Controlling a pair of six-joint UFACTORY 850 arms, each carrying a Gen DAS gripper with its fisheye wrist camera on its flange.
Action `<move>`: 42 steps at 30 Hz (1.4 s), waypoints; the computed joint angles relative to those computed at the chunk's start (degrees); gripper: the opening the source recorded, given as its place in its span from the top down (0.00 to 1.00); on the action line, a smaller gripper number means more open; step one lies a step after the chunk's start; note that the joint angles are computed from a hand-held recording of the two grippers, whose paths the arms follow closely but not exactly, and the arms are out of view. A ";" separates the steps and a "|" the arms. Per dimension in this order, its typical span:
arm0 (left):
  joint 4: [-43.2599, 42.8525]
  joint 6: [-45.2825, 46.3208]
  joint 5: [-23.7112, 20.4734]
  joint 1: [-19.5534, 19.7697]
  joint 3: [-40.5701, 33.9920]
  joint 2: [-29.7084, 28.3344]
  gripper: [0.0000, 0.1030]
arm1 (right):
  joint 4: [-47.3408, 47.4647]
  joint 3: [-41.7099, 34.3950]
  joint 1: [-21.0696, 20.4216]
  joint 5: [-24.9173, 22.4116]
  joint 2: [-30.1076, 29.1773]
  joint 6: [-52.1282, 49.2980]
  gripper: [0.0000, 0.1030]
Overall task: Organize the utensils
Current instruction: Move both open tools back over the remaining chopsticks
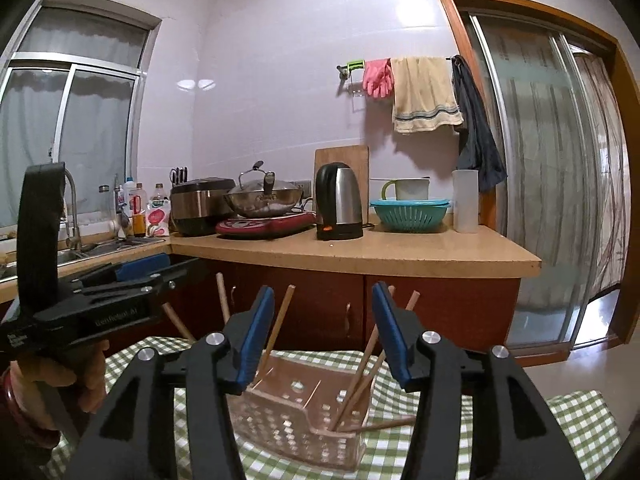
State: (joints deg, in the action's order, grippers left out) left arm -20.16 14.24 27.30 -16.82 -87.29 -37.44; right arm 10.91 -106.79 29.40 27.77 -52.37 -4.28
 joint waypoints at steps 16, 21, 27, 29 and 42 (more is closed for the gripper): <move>-10.42 5.34 3.33 -3.91 20.59 8.31 0.32 | 4.62 22.72 2.07 0.45 8.97 1.82 0.51; -13.76 6.28 2.72 -5.26 25.20 8.92 0.32 | 3.22 25.99 2.85 -2.60 8.88 4.71 0.53; -15.77 6.10 1.38 -6.57 29.25 9.27 0.33 | -2.26 28.47 4.06 -6.89 8.29 10.07 0.58; -16.37 6.30 0.89 -6.92 30.16 9.22 0.33 | -4.25 28.85 4.33 -8.08 7.93 12.37 0.59; -17.58 6.41 -0.46 -8.72 32.84 7.83 0.38 | -5.43 29.03 4.88 -11.02 6.53 14.10 0.75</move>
State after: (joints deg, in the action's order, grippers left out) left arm -37.74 20.65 26.83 -25.54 -54.45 -29.62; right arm 5.48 -77.76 34.27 16.75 -45.84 9.82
